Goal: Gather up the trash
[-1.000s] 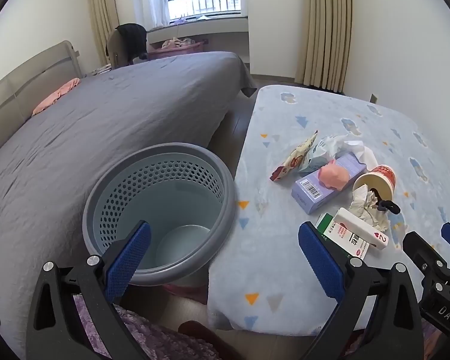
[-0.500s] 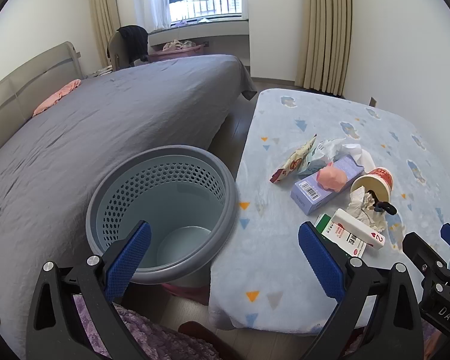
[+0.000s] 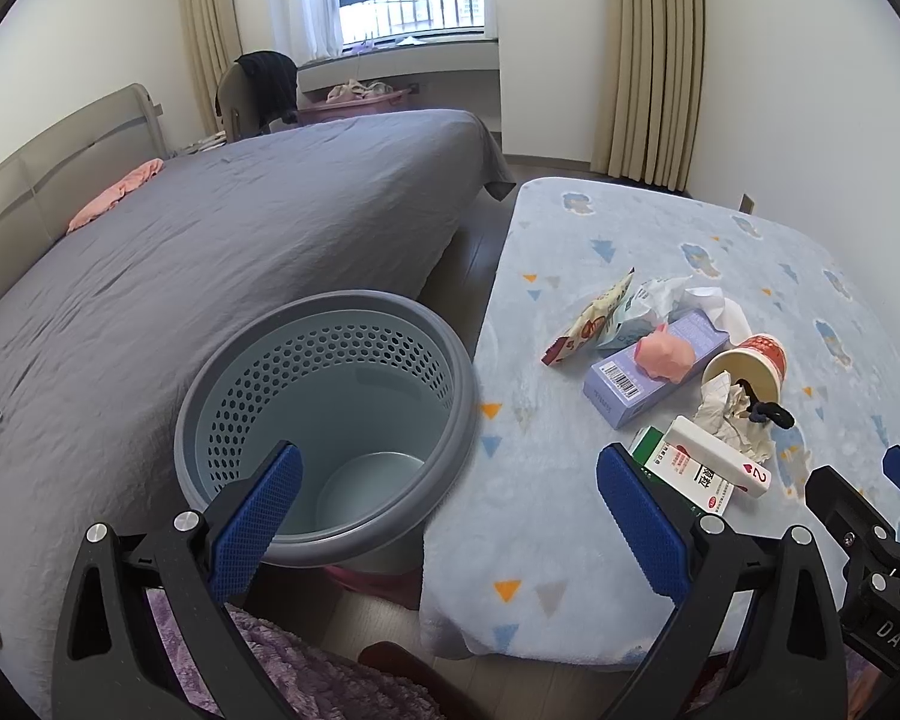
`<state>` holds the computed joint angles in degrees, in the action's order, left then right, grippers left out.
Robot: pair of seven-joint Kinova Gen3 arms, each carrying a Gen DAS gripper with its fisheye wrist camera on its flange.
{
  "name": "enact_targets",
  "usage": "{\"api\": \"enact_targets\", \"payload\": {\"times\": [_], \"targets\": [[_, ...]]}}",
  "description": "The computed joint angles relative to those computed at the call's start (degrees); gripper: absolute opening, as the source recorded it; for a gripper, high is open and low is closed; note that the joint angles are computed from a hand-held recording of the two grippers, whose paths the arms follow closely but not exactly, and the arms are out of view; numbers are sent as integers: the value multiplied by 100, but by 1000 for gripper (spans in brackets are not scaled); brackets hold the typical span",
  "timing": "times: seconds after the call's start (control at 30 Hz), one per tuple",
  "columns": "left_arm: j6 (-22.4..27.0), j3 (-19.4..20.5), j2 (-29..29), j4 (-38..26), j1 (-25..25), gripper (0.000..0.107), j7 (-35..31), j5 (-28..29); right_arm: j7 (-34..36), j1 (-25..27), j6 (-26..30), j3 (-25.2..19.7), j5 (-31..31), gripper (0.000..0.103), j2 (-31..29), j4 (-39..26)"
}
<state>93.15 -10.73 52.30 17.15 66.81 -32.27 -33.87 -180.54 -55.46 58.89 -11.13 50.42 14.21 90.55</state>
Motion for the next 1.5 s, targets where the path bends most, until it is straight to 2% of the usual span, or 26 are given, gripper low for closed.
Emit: {"api": "enact_targets", "payload": {"times": [0.43,1.5], "targets": [[-58,21,-115,196,19,97,49,-33,43,-2,-13,-2,-7,95,9,-16],[-62,42,-108,199,15,97,45,-51,6,-14,-34,4,44,95,4,3]]}}
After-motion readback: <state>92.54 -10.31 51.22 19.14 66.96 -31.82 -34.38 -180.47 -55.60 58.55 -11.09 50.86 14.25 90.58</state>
